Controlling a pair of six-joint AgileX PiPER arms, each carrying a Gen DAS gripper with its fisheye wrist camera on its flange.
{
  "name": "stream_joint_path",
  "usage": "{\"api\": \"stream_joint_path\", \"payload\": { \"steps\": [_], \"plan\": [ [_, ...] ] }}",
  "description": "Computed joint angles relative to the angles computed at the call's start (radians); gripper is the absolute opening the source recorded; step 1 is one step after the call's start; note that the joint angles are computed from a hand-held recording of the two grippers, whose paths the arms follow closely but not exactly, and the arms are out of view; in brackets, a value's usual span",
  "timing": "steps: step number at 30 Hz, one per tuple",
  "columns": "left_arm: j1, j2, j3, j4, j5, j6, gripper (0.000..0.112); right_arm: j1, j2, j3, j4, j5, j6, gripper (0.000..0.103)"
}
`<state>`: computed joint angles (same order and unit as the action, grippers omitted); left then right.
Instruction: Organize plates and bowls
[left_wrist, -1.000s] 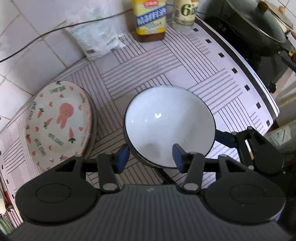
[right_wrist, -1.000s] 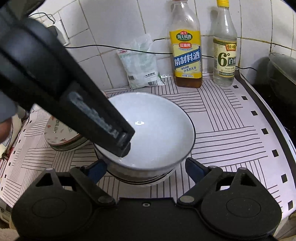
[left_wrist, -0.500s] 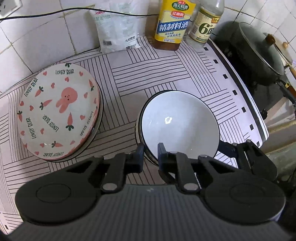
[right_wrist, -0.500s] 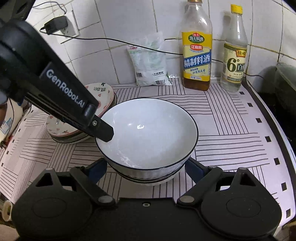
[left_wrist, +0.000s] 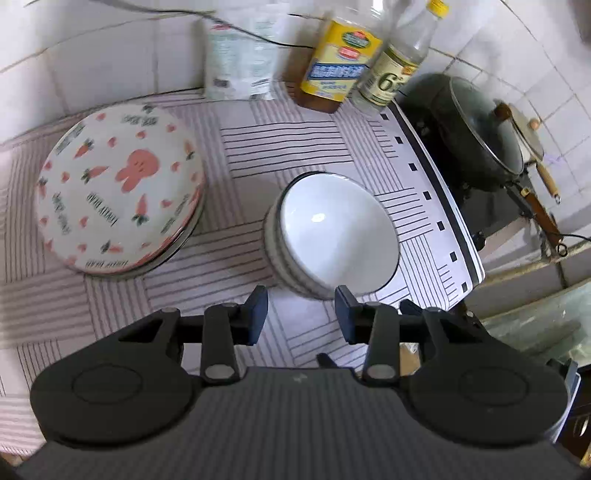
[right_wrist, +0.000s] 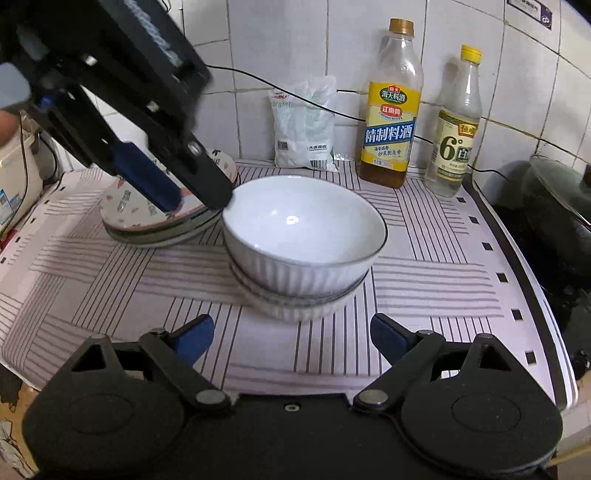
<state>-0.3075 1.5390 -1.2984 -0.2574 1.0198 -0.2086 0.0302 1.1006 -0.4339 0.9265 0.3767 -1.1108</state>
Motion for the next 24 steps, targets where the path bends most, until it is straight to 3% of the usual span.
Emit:
{"api": "stream_joint_path", "payload": {
  "steps": [3,9,13,18,20,24],
  "plan": [
    [0.038,-0.081,0.105,-0.022,-0.041,0.015,0.04,0.01,-0.055,0.03,-0.034,0.005,0.052,0.094],
    [0.106,-0.222,0.293,-0.082,-0.134,0.071,0.041,-0.047,-0.163,0.108,0.07,0.051,-0.02,0.094],
    [0.149,-0.263,0.357,-0.141,-0.123,0.121,0.045,-0.082,-0.188,0.126,0.055,0.094,-0.026,0.094],
    [0.189,-0.304,0.428,-0.223,-0.155,0.179,0.047,-0.187,-0.206,0.171,0.186,0.179,-0.21,0.094],
    [0.217,-0.309,0.457,-0.29,-0.174,0.223,0.048,-0.183,-0.209,0.196,0.243,0.166,-0.284,0.094],
    [0.244,-0.292,0.485,-0.407,-0.213,0.285,0.049,-0.086,-0.191,0.234,0.37,0.062,-0.423,0.094]
  ]
}}
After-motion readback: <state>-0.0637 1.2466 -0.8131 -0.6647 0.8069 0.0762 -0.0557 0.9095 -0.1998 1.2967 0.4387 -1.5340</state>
